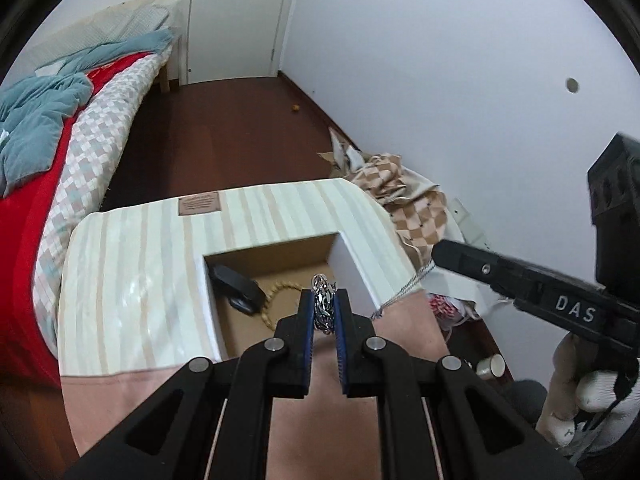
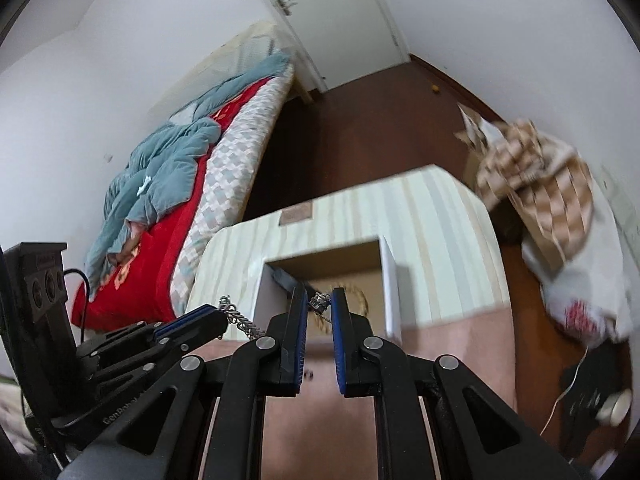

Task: Organize jewelry
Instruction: 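Lift the curb-chain bracelet into the box with the left tool while the right tool drops the charm chain in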

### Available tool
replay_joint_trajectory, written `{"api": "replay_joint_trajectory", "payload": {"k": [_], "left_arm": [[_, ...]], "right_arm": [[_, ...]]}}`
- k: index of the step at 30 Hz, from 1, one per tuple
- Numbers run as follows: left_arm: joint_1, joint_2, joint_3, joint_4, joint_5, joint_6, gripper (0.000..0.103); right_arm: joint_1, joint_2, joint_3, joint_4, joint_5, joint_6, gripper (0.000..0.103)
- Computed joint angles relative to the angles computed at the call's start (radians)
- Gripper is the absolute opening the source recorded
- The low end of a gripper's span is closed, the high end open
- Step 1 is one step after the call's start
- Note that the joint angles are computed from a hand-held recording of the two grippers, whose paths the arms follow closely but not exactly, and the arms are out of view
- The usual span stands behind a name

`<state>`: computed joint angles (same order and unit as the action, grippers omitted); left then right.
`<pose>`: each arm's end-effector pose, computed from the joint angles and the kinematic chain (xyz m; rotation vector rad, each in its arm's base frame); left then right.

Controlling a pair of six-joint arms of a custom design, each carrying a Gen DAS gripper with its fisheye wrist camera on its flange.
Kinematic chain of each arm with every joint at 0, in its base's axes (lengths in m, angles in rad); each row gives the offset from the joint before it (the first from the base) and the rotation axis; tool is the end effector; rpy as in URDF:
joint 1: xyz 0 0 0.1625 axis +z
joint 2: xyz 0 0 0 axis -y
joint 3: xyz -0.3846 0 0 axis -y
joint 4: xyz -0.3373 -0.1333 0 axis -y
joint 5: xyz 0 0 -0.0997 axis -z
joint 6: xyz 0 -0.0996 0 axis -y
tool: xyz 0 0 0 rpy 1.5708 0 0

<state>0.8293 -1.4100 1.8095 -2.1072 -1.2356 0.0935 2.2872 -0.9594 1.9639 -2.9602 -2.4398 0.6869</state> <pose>-0.2044 -0.4690 0.3314 1.1246 2.6167 -0.3385 0.3835 -0.3533 0.1706 -0.1880 -2.4870 1.1138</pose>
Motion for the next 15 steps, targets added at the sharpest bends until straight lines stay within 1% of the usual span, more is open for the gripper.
{"api": "replay_joint_trajectory", "payload": {"k": [2,4,8,12,15], "left_arm": [[0.021,0.033,-0.021,0.0,0.009,-0.003,0.007],[0.055,0.082,-0.052,0.004,0.026,-0.008,0.007],[0.103,0.15,-0.091,0.03,0.052,-0.02,0.007],[0.125,0.189,-0.119,0.066,0.078,-0.063,0.01],[0.118,0.195,-0.121,0.071,0.115,-0.102,0.011]], "right_arm": [[-0.027,0.021,-0.051,0.027,0.013,-0.052,0.012],[-0.059,0.049,-0.106,0.074,0.019,-0.087,0.012],[-0.123,0.096,-0.19,0.17,0.026,-0.136,0.012],[-0.18,0.124,-0.234,0.235,0.036,-0.159,0.012],[-0.229,0.132,-0.261,0.317,0.082,-0.141,0.013]]}}
